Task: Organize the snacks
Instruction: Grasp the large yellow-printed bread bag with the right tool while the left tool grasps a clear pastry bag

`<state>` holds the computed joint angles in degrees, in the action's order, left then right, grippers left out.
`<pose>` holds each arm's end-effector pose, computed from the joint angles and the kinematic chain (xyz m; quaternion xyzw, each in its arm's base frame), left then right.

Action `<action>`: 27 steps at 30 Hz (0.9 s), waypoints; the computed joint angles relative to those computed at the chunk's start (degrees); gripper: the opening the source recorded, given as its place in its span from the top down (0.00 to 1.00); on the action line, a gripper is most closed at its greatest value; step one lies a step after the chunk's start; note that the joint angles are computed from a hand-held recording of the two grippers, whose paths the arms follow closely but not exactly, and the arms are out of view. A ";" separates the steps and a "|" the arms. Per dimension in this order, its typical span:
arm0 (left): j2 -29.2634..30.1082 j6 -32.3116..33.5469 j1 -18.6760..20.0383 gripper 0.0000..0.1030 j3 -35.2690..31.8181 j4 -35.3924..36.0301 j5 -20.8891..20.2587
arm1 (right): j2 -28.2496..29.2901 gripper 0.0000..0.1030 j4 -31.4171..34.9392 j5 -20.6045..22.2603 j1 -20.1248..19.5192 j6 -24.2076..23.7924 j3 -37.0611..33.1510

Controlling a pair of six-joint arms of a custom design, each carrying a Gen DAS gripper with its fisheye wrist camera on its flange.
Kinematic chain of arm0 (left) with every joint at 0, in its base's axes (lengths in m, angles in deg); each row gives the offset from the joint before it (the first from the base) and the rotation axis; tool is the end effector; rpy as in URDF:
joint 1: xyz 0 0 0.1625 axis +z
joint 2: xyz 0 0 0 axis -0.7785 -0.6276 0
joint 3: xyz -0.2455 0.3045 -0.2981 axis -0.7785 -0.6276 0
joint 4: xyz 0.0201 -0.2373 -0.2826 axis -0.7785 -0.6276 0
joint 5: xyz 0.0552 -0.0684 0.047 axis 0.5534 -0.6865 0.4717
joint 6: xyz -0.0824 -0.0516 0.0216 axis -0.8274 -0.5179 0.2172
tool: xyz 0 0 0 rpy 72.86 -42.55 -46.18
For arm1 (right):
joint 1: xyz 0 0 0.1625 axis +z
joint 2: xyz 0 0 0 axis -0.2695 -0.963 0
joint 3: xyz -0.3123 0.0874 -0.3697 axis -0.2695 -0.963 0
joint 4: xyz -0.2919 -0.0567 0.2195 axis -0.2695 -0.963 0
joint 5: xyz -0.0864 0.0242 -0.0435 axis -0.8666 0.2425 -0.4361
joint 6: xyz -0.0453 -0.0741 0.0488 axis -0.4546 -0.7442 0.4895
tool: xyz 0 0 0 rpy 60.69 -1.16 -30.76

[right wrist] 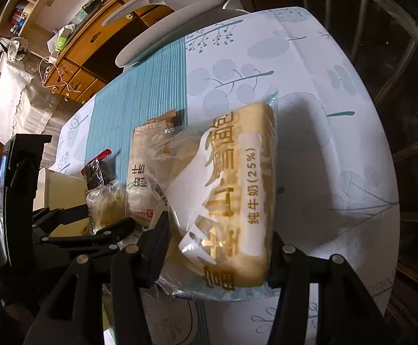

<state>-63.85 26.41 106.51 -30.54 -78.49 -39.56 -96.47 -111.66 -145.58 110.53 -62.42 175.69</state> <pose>-0.2804 -0.7443 0.0839 -0.0172 0.9106 0.0186 0.4125 0.1548 -0.6951 0.2264 0.0399 -0.9782 0.0628 0.1940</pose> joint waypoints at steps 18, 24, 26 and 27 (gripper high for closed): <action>-3.39 2.50 1.00 0.60 5.68 -9.78 -4.64 | -2.08 0.50 -0.32 -0.48 1.08 2.81 1.63; -5.09 5.29 -0.46 0.60 7.35 -12.33 -5.44 | -3.31 0.51 -1.11 -1.29 2.12 4.30 3.16; -6.28 6.28 -1.28 0.60 8.51 -13.35 -5.90 | -3.88 0.51 -1.67 -1.59 2.66 4.94 3.91; -6.56 6.27 -1.99 0.60 8.88 -13.75 -6.14 | -4.26 0.51 -2.11 -1.64 2.97 5.26 4.41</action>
